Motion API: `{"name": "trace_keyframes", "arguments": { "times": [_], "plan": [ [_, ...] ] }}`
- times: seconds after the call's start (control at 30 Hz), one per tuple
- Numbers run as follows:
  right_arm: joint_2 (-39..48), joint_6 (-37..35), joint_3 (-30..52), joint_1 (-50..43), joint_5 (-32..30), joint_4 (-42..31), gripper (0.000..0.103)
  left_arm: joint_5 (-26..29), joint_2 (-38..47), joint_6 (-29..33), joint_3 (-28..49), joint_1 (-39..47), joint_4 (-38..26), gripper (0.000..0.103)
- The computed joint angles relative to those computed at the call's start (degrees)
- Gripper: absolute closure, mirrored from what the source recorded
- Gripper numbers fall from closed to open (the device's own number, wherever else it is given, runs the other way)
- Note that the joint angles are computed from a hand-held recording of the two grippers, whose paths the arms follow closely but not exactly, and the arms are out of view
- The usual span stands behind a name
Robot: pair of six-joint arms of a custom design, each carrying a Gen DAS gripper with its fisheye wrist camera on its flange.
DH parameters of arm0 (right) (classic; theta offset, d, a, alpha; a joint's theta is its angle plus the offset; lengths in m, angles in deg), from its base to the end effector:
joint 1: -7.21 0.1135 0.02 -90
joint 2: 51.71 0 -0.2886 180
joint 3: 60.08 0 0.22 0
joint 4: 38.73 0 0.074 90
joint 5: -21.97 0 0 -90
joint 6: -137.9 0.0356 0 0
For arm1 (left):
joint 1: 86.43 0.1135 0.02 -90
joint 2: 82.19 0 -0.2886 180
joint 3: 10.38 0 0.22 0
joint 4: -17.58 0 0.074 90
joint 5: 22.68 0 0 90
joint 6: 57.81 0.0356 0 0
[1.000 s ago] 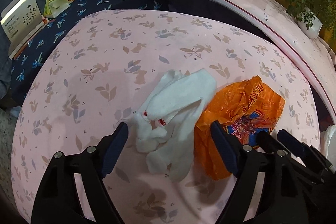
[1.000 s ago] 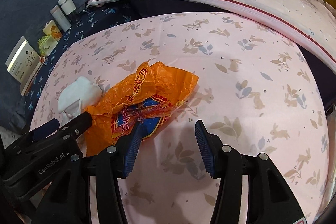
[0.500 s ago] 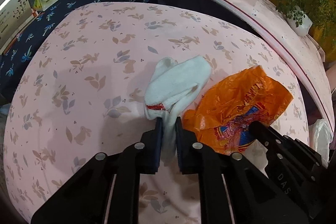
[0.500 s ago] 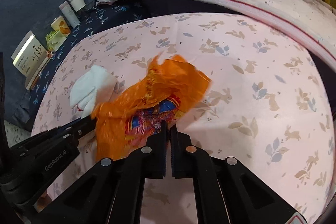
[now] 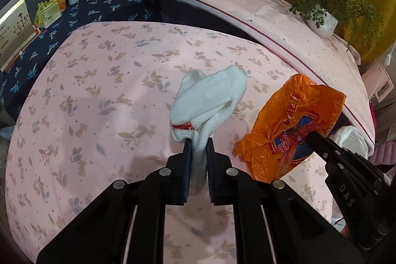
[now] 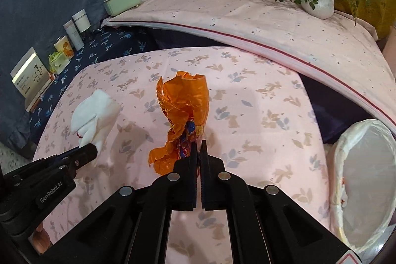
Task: Collect trash
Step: 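Carry the white glove and orange wrapper over the bin and release both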
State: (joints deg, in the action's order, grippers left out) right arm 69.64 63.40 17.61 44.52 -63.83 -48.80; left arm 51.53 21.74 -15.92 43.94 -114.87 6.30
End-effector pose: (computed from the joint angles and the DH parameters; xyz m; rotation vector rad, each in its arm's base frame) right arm 0.3150 0.2368 0.1198 -0.4485 2.4885 0.2852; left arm 0.2550 -0.1271 0.1315 -0.5309 2.5199 -0.1337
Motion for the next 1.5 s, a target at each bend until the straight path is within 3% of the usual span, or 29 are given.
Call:
{"name": "trace_keyframes", "arguments": {
  "times": [0.33,0.63,1.5],
  "plan": [
    [-13.2,-4.1,-14.3,-7.8,-0.2,5.2,0.101,-4.7,3.7,-6.3,13.5,-14.5,-10.9,0.092],
    [-19.8,-8.2,-21.3,-17.2,-2.7,7.4,0.101,-5.9,10.7,-7.7,26.9,-21.8,-17.9,0.092],
    [-20.9,-17.9,-26.0,-41.7,-10.9,9.9,0.101,-2.3,31.9,-2.9,65.8,-28.8,-34.3,0.092]
  ]
}}
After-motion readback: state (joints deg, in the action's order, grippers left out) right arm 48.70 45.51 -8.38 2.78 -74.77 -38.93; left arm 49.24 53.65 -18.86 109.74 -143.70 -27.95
